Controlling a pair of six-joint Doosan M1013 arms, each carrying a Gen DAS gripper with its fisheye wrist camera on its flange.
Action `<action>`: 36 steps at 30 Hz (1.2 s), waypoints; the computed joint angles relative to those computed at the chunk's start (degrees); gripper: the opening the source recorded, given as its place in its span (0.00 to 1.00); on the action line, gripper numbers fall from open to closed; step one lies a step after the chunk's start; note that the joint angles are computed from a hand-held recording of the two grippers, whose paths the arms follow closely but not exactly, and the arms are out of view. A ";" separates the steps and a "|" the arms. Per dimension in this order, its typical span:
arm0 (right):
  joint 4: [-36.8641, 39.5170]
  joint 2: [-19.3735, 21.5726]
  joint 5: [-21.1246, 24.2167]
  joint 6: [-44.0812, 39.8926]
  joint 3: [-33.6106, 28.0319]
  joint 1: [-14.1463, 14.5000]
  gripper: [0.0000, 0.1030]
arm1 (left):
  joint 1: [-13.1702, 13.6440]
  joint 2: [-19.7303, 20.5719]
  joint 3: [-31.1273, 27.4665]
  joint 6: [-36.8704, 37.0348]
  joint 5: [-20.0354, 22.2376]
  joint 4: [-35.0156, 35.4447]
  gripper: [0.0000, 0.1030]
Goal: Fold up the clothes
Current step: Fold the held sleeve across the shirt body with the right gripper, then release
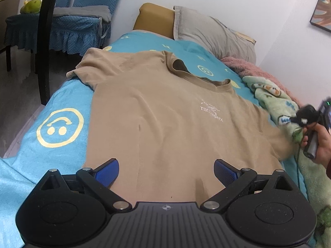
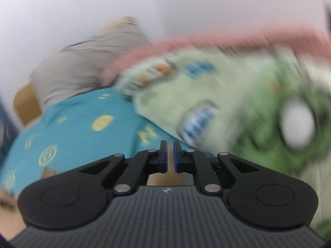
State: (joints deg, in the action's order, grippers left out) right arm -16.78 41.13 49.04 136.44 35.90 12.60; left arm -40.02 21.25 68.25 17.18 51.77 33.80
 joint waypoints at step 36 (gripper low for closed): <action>-0.30 -14.02 -8.98 2.34 25.85 1.66 0.10 | -1.62 0.32 -0.88 0.71 5.89 7.61 0.96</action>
